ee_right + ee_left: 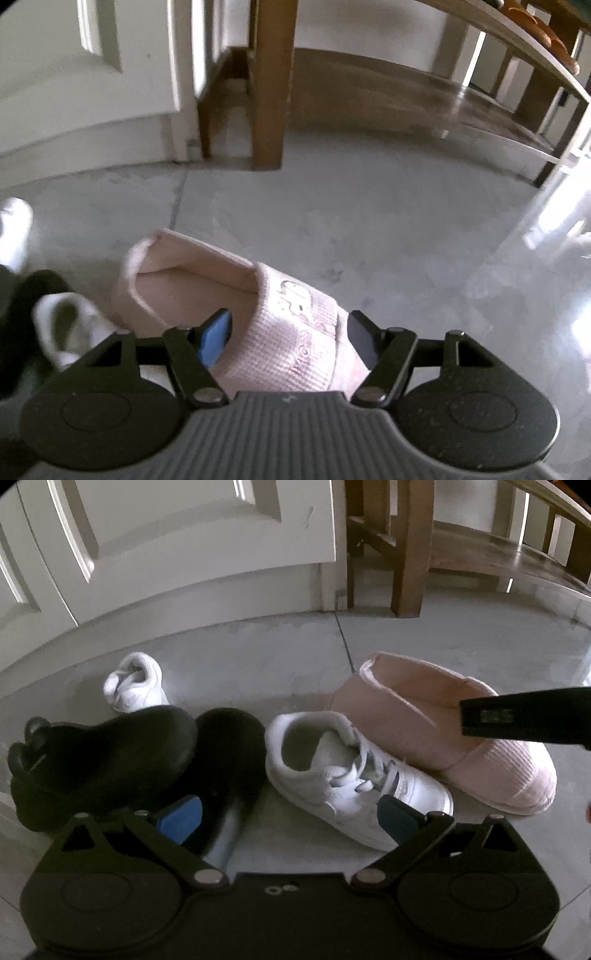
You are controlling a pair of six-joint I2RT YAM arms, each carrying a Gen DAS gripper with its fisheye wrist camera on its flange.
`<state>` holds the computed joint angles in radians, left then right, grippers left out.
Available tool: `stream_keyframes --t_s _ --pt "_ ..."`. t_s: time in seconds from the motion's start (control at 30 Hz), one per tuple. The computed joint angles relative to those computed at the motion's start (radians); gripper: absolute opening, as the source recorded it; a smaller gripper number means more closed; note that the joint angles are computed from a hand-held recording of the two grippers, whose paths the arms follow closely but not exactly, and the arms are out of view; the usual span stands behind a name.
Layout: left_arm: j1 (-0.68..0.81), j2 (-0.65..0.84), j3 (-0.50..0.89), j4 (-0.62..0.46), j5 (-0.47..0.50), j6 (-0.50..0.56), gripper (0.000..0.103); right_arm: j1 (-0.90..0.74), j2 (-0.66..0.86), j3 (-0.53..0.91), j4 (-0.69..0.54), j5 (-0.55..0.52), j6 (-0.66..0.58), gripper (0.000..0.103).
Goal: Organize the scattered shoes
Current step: 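Move the right gripper to the other pink slipper and grasp its heel, then carry the pink slipper beside the first one and open the right gripper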
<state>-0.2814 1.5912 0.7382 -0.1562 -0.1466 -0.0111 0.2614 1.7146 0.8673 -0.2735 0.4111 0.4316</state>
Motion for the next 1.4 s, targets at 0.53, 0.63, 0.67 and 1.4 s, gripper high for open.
stream_keyframes --t_s 0.53,0.63,0.67,1.4 --pt "-0.017 -0.067 -0.02 -0.021 -0.009 0.015 0.102 -0.115 -0.13 -0.1 0.002 -0.148 0.12 0.018" --pt "-0.035 -0.114 -0.038 -0.032 -0.02 0.027 0.102 -0.122 -0.192 -0.124 -0.045 -0.159 0.145 0.017" --pt "-0.042 -0.13 -0.043 -0.039 -0.024 0.028 0.102 -0.128 -0.231 -0.142 -0.074 -0.163 0.162 0.017" --pt "-0.092 -0.684 -0.242 -0.4 -0.035 0.096 0.102 0.276 -0.807 -0.356 -0.672 -0.109 0.797 0.015"
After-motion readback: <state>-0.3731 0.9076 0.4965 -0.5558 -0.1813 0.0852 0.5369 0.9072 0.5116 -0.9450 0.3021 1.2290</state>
